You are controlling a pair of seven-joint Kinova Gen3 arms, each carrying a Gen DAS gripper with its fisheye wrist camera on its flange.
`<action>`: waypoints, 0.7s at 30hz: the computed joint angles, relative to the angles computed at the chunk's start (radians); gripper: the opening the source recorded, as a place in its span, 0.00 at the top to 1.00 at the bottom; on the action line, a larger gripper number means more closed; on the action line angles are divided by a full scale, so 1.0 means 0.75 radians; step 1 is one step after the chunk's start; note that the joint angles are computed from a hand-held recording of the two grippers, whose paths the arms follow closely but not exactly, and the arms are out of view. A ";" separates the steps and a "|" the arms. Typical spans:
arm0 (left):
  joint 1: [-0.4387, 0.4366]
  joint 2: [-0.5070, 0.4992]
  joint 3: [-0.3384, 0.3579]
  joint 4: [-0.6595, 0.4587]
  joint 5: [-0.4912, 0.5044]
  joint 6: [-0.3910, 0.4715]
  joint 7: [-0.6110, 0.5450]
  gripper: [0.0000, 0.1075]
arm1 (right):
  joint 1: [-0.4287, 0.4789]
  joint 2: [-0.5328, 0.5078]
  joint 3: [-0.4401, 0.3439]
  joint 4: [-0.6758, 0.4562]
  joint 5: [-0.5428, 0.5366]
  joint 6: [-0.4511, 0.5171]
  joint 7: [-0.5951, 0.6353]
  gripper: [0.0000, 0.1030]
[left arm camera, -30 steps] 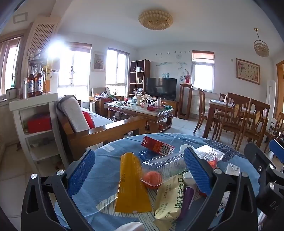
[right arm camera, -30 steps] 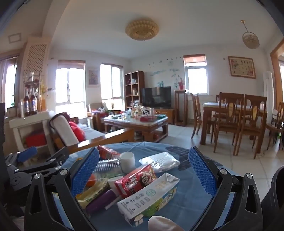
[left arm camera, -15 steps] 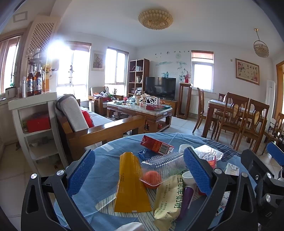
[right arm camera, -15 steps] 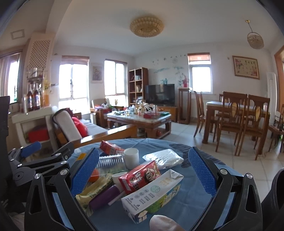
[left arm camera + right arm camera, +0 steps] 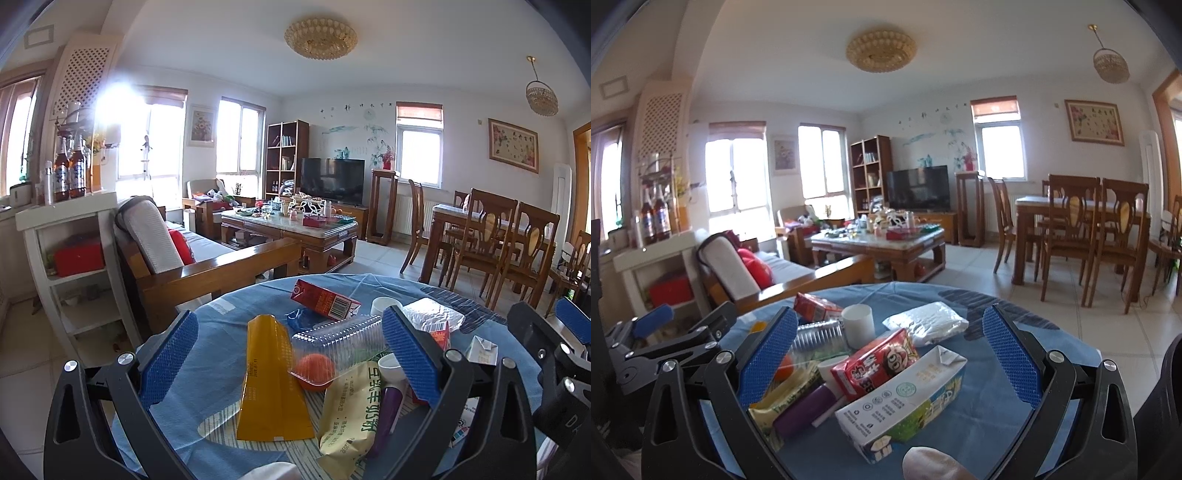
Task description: Collect trash
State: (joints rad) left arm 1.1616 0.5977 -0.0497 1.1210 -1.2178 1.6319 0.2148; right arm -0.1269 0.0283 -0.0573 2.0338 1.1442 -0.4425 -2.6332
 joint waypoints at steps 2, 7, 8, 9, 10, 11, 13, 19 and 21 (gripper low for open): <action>-0.001 0.001 0.001 -0.002 0.000 -0.001 -0.002 0.09 | 0.001 0.002 0.000 -0.001 0.005 -0.002 -0.005 0.04; -0.003 0.006 -0.001 -0.009 0.003 -0.005 -0.009 0.09 | 0.001 0.001 -0.001 -0.001 0.008 -0.001 -0.010 0.04; -0.004 0.007 -0.001 -0.011 0.004 -0.006 -0.011 0.09 | 0.001 0.003 -0.001 -0.003 0.018 -0.002 -0.022 0.04; -0.005 0.007 -0.001 -0.011 0.005 -0.008 -0.012 0.09 | 0.002 0.005 -0.001 -0.006 0.028 -0.002 -0.035 0.04; -0.005 0.007 -0.002 -0.011 0.006 -0.010 -0.014 0.09 | 0.003 0.007 -0.001 -0.012 0.046 -0.001 -0.055 0.04; -0.006 0.008 -0.002 -0.013 0.008 -0.012 -0.017 0.09 | 0.003 0.009 -0.001 -0.014 0.055 -0.001 -0.066 0.04; -0.006 0.005 -0.003 -0.011 0.010 -0.014 -0.020 0.09 | 0.004 0.014 -0.001 -0.018 0.067 -0.003 -0.083 0.04; -0.008 0.002 -0.002 -0.008 0.015 -0.021 -0.026 0.09 | 0.008 0.024 -0.002 -0.031 0.116 -0.004 -0.136 0.04; -0.011 0.000 -0.001 -0.008 0.016 -0.025 -0.029 0.09 | 0.010 0.028 -0.001 -0.036 0.133 -0.007 -0.153 0.04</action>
